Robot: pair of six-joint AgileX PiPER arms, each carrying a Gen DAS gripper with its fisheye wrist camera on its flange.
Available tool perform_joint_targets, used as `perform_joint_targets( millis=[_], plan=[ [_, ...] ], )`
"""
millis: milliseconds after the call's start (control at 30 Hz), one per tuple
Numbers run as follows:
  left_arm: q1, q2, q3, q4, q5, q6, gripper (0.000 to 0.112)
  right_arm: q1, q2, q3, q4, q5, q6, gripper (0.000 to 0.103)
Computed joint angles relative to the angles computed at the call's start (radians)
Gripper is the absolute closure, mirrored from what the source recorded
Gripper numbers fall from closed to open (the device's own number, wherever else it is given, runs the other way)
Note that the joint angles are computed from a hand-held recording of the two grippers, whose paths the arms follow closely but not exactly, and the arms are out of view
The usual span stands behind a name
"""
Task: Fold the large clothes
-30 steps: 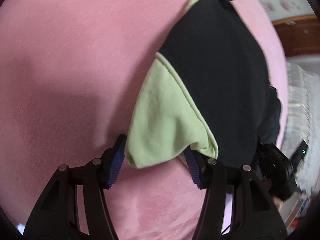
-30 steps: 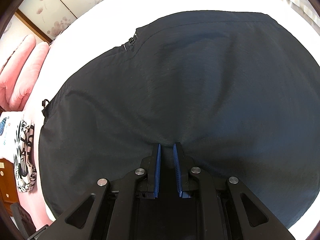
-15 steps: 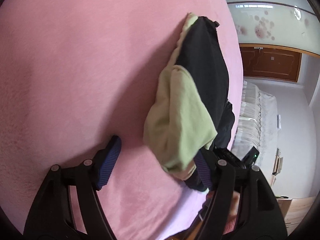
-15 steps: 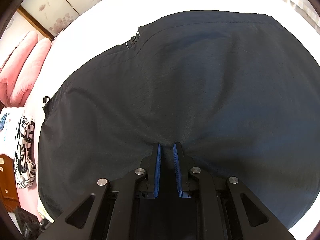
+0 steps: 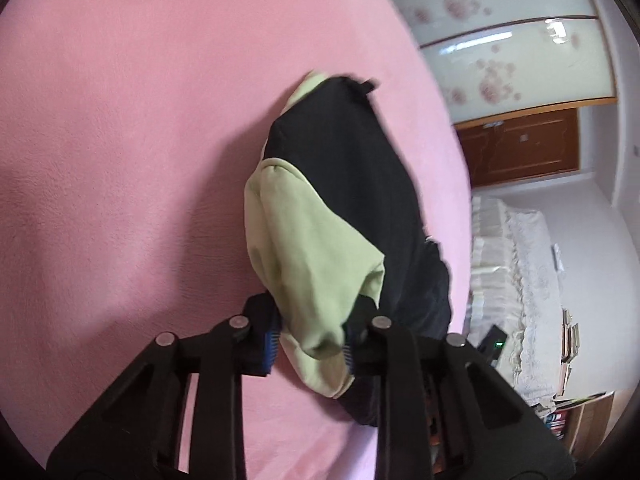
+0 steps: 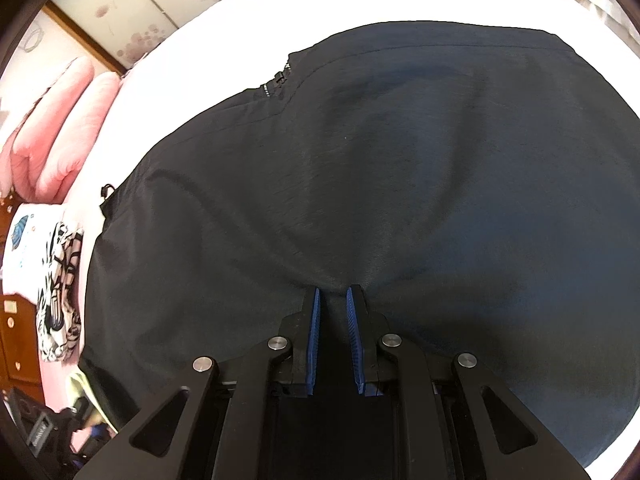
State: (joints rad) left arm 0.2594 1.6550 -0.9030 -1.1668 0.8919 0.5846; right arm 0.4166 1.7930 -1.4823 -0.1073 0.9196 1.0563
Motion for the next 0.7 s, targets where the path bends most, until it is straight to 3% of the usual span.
perform_joint_targets(
  millis=[200,367,500,567,700],
  plan=[
    [-0.063,-0.216,0.021,0.003,-0.066,-0.004,0.098,-0.08,-0.047,0.075,0.158,-0.067,-0.225,0.088],
    [-0.303,-0.344,-0.115,0.231,-0.162,-0.206,0.098,-0.181,-0.075,0.137,0.379,-0.099,-0.516,0.089],
    [-0.515,-0.35,-0.245,0.423,-0.218,-0.42,0.099,-0.306,-0.081,0.191,0.638,-0.076,-0.809,0.096],
    [-0.673,-0.304,-0.342,0.595,-0.263,-0.571,0.1,-0.376,-0.075,0.219,0.767,-0.044,-0.944,0.101],
    [-0.919,-0.221,-0.523,0.832,-0.217,-0.78,0.1,-0.528,-0.035,0.284,1.043,0.067,-1.237,0.103]
  ],
)
